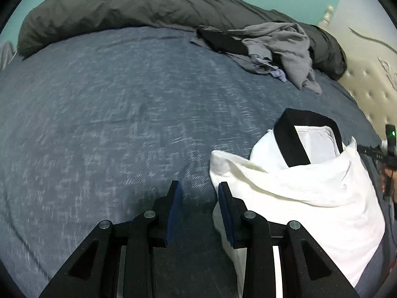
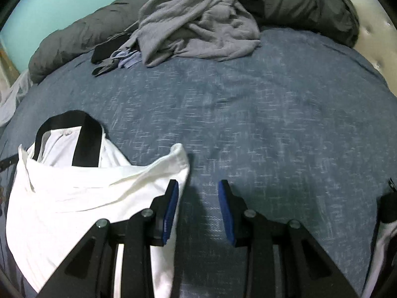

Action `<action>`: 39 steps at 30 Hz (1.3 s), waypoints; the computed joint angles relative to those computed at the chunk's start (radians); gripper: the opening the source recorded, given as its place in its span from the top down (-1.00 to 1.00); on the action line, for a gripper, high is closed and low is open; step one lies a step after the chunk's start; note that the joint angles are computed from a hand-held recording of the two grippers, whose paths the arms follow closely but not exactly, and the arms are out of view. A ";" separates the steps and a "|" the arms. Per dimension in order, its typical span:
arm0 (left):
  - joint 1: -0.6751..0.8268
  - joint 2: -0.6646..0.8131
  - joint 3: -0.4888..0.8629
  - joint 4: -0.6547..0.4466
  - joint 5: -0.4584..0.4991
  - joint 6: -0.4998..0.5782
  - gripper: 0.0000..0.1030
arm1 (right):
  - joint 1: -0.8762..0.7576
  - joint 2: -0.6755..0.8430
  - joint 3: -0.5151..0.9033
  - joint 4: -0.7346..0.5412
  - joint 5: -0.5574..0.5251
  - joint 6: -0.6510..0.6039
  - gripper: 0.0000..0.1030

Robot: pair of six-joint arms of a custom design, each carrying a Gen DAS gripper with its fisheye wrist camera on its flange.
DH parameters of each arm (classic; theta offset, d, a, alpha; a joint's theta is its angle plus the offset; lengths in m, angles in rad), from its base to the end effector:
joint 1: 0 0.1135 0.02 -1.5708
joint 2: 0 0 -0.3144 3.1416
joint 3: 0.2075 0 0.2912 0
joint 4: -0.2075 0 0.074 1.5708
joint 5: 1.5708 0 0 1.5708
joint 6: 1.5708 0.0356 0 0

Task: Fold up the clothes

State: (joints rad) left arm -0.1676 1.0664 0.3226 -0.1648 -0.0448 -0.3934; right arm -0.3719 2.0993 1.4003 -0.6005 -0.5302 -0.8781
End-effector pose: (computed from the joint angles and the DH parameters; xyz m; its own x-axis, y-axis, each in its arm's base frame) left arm 0.1834 -0.0294 0.1535 -0.7717 -0.2578 -0.5814 -0.1692 0.9644 -0.2031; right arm 0.4382 -0.1516 0.1467 -0.7173 -0.4328 -0.5461 -0.5711 0.8141 0.1049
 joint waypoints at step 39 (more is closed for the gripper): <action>0.120 0.005 0.062 0.008 0.117 -0.010 0.90 | 0.015 -0.073 -0.040 0.155 -0.053 0.177 0.95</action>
State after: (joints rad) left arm -0.0481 1.0717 0.3846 -0.1569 0.0719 -0.4036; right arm -0.3565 2.0258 1.3607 -0.4456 -0.5836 -0.7016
